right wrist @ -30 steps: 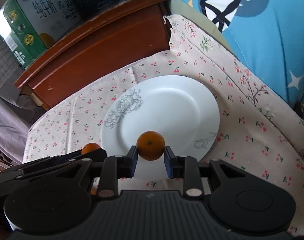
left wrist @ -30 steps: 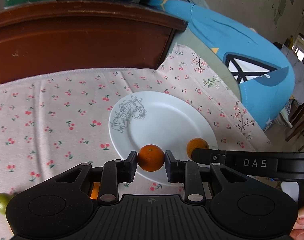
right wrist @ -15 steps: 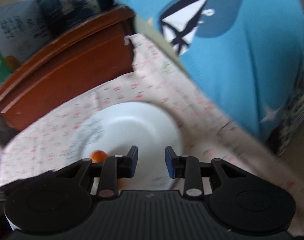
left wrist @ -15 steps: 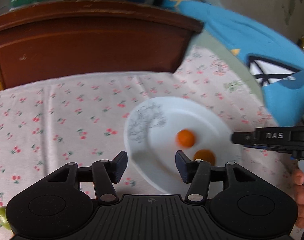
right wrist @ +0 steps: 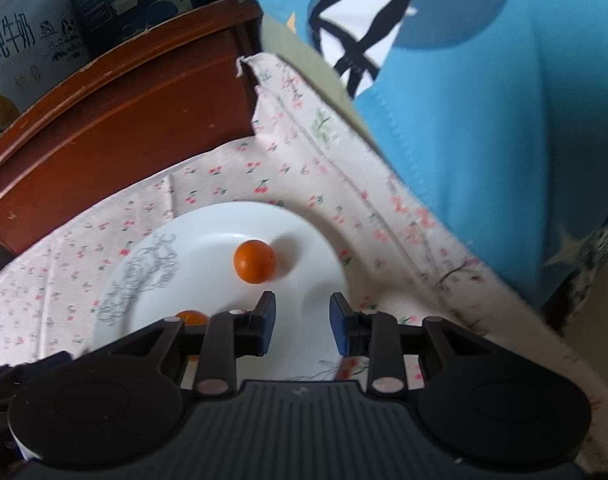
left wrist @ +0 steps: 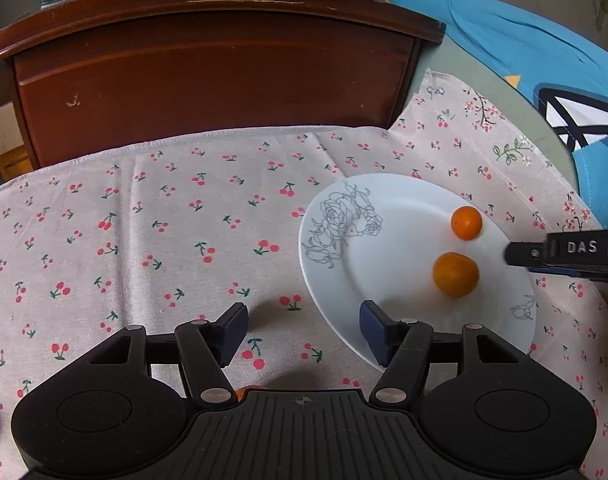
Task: Organize fruits
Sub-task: 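Open the right gripper to release the orange on the plate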
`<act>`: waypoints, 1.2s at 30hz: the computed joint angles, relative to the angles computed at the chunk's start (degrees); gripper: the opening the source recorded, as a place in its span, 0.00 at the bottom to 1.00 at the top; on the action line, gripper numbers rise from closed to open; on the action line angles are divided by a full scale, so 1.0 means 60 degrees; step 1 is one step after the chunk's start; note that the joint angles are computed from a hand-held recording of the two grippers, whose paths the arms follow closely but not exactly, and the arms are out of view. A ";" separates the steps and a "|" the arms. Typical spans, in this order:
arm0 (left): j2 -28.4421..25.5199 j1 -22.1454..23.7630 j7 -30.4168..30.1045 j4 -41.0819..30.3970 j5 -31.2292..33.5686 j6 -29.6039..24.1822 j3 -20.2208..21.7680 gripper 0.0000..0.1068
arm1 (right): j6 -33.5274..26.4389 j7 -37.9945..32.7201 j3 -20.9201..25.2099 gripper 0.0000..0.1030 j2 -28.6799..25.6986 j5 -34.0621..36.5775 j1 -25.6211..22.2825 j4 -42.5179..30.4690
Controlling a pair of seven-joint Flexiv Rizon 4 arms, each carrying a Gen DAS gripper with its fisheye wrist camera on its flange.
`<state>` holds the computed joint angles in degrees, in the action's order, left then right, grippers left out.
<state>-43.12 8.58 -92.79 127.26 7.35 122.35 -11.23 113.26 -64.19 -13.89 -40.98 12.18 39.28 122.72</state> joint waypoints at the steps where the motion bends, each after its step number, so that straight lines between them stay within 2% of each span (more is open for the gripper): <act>1: -0.0008 0.0010 -0.0026 -0.0002 -0.0014 0.0016 0.0000 0.59 | 0.0022 0.0022 -0.0264 0.30 -0.0046 0.0203 0.0262 0.0040; 5: -0.0135 0.0289 -0.0158 -0.0080 0.0180 0.0011 -0.0249 0.58 | 0.0012 0.0099 -0.0415 0.31 -0.0075 0.0418 0.0342 0.0138; 10: -0.0351 0.0296 -0.0003 -0.0232 0.0498 0.0217 -0.0284 0.56 | -0.0053 0.0372 0.0505 0.31 -0.0048 -0.0518 -0.0717 0.0022; 12: -0.0444 0.0507 0.0004 -0.0283 0.0730 0.0246 -0.0458 0.52 | -0.0164 0.0025 0.0222 0.31 -0.0127 -0.0391 -0.0382 -0.0063; 14: -0.0528 0.0901 -0.0020 -0.0321 0.1082 0.0146 -0.0788 0.43 | -0.0135 -0.0105 -0.0162 0.31 -0.0281 -0.0281 0.0035 -0.0069; 17: -0.0511 0.0885 0.0052 -0.0290 0.1131 0.0153 -0.0740 0.39 | 0.0004 -0.0428 -0.0512 0.31 -0.0420 -0.0207 0.0469 -0.0040; 20: -0.0374 0.0597 0.0127 -0.0149 0.0891 0.0258 -0.0411 0.39 | 0.0093 -0.0694 -0.0209 0.31 -0.0363 -0.0355 0.0320 -0.0034; 33: 0.0127 0.1020 -0.0184 0.0620 0.0740 0.0359 -0.0137 0.39 | -0.0042 -0.1044 -0.0229 0.32 -0.0487 -0.0130 0.1005 -0.0327; 36: 0.0324 0.0799 -0.0232 0.0849 0.0554 0.0584 0.0166 0.42 | -0.0148 -0.0982 -0.0232 0.33 -0.0468 -0.0122 0.1073 -0.0370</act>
